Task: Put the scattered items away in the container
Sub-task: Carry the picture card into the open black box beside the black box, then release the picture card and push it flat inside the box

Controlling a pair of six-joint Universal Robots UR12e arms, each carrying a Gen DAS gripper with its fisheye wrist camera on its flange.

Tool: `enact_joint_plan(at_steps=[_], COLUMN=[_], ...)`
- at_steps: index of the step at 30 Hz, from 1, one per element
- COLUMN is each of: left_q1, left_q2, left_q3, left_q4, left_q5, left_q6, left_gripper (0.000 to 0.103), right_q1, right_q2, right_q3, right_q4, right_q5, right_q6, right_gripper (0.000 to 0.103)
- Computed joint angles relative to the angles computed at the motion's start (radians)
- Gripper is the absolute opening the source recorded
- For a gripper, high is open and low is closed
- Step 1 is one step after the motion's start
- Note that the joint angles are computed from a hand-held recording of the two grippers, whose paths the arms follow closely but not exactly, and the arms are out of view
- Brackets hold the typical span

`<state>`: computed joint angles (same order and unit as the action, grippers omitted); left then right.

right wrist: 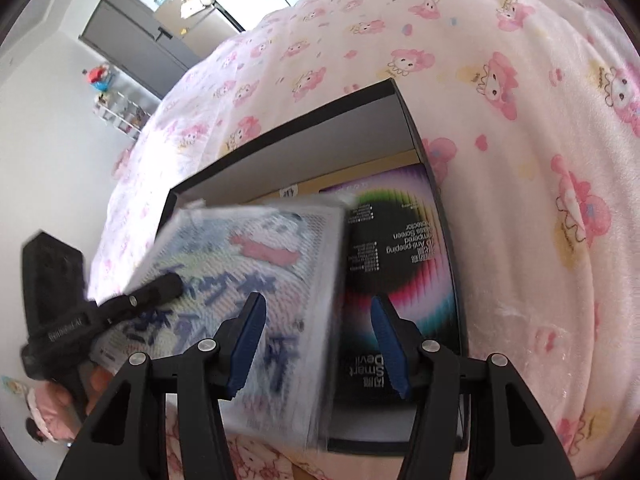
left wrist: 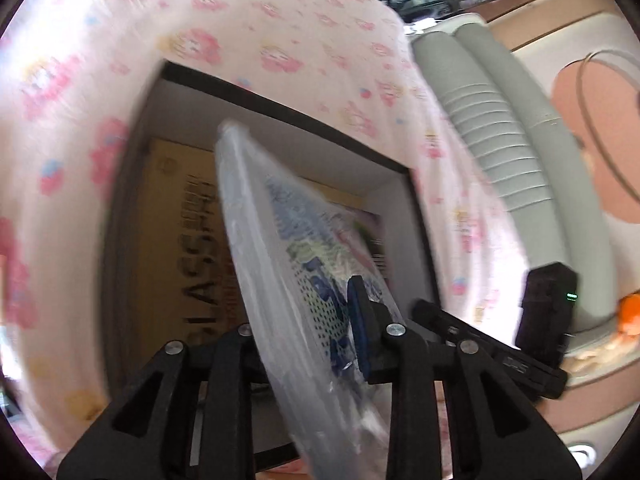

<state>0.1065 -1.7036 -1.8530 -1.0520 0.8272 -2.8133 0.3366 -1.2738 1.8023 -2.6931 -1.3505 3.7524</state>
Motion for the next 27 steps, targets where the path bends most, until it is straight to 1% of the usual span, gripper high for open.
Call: enact_joint_plan(at_steps=[2,3,4,6,8,10,11,14,16,19,22,24,27], left_q1=[-0.012,-0.022,-0.031,-0.034,-0.038,-0.050,-0.053,-0.057,-0.052,-0.058,-0.076,-0.104,-0.135], left_q2=[0.017,0.024,0.028,0.029,0.028,0.034,0.040,0.058,0.061,0.032,-0.017,-0.062,-0.126], left_q3=[-0.011,-0.012,-0.011,-0.009,-0.007,-0.010,-0.013,-0.020,-0.022,0.005,0.052,0.093,0.162], left_q4=[0.053,0.058,0.049,0.015,0.007,0.051,0.074,0.137,0.177,0.181,0.147,0.124,0.040], left_q5=[0.092,0.141,0.182,0.200,0.230,0.301,0.328,0.396,0.394,0.355,0.348,0.373,0.356], left_q6=[-0.007,0.005,0.022,0.066,0.078,0.056,0.059,0.072,0.080,0.062,0.033,0.010,0.014], left_gripper=[0.028,0.030,0.038,0.040,0.040,0.040,0.040,0.041,0.041,0.041,0.041,0.040,0.040], right_q1=[0.008,0.010,0.013,0.025,0.030,0.033,0.034,0.042,0.041,0.033,0.028,0.027,0.029], right_q2=[-0.010,-0.009,-0.007,-0.003,0.000,0.002,0.002,0.007,0.014,0.037,0.071,0.092,0.121], right_q3=[0.003,-0.001,-0.007,-0.026,-0.040,-0.046,-0.049,-0.065,-0.075,-0.104,-0.149,-0.181,-0.218], right_q4=[0.029,0.042,0.063,0.114,0.139,0.129,0.122,0.118,0.122,0.136,0.175,0.213,0.268], right_q5=[-0.017,-0.018,-0.026,-0.070,-0.087,-0.088,-0.085,-0.118,-0.111,-0.083,-0.064,-0.052,-0.056], right_q6=[-0.013,-0.018,-0.028,-0.055,-0.064,-0.079,-0.093,-0.129,-0.146,-0.160,-0.165,-0.177,-0.186], right_gripper=[0.052,0.052,0.052,0.052,0.052,0.052,0.052,0.052,0.052,0.052,0.052,0.052,0.052])
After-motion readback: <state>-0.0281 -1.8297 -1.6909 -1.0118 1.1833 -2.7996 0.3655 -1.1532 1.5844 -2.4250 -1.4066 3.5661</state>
